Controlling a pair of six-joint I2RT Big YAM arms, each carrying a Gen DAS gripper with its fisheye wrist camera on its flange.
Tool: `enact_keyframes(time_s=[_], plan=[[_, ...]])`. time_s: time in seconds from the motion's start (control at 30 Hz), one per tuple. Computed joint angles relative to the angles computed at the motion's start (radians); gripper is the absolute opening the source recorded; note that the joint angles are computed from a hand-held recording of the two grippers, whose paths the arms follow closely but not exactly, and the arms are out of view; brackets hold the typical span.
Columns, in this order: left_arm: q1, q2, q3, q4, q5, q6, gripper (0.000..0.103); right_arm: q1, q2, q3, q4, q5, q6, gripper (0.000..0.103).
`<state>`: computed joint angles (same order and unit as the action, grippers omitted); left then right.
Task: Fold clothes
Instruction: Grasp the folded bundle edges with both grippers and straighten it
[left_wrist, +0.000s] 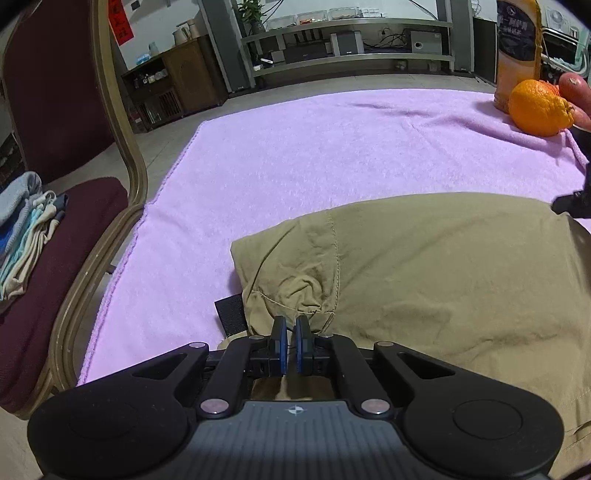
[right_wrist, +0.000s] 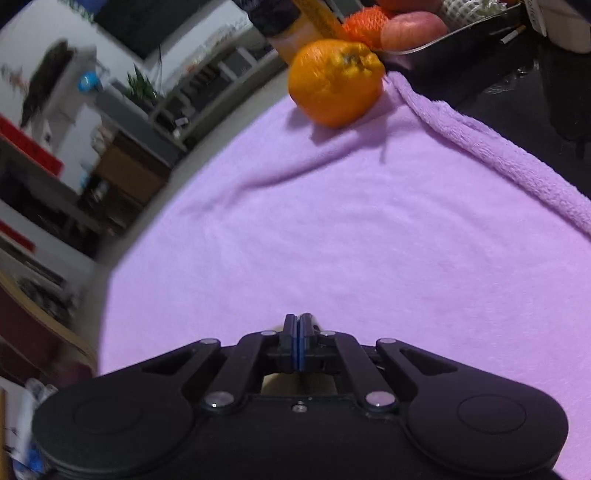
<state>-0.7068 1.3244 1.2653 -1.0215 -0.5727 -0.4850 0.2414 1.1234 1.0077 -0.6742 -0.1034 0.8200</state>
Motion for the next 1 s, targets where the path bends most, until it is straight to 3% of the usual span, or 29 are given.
enact_keyframes(time_s=[0.07, 0.13, 0.27, 0.37, 0.5, 0.7, 0.77, 0.83, 0.9, 1.0], plan=[[0.007, -0.024, -0.007, -0.002, 0.009, -0.024, 0.006, -0.022, -0.028, -0.008, -0.025, 0.037, 0.019, 0.007], [0.016, -0.083, -0.026, 0.018, 0.007, -0.067, 0.013, -0.053, -0.082, -0.009, -0.058, 0.009, -0.015, 0.009], [0.016, -0.182, -0.067, 0.147, -0.053, -0.045, 0.013, -0.055, -0.186, -0.012, -0.098, -0.004, -0.116, 0.023], [0.027, -0.139, -0.039, 0.179, -0.034, -0.017, 0.013, 0.013, -0.202, -0.015, -0.077, 0.009, -0.159, 0.023], [0.032, -0.048, 0.006, 0.209, -0.028, 0.048, 0.013, 0.158, -0.117, 0.019, -0.002, 0.049, -0.275, 0.023], [0.083, 0.051, 0.03, 0.168, 0.01, 0.026, 0.015, 0.263, 0.035, 0.047, 0.123, 0.099, -0.433, 0.022], [0.094, 0.072, 0.028, 0.106, -0.01, -0.003, 0.016, 0.268, 0.051, 0.03, 0.114, 0.116, -0.491, 0.017], [0.093, 0.06, 0.017, 0.073, -0.033, -0.014, 0.016, 0.283, 0.001, -0.016, 0.134, 0.149, -0.536, 0.016], [0.093, 0.03, -0.01, 0.058, -0.032, -0.022, 0.016, 0.299, -0.056, -0.033, 0.07, 0.217, -0.546, 0.022], [0.062, -0.016, -0.053, 0.045, -0.063, 0.004, 0.016, 0.292, -0.15, -0.068, -0.056, 0.232, -0.515, 0.023]])
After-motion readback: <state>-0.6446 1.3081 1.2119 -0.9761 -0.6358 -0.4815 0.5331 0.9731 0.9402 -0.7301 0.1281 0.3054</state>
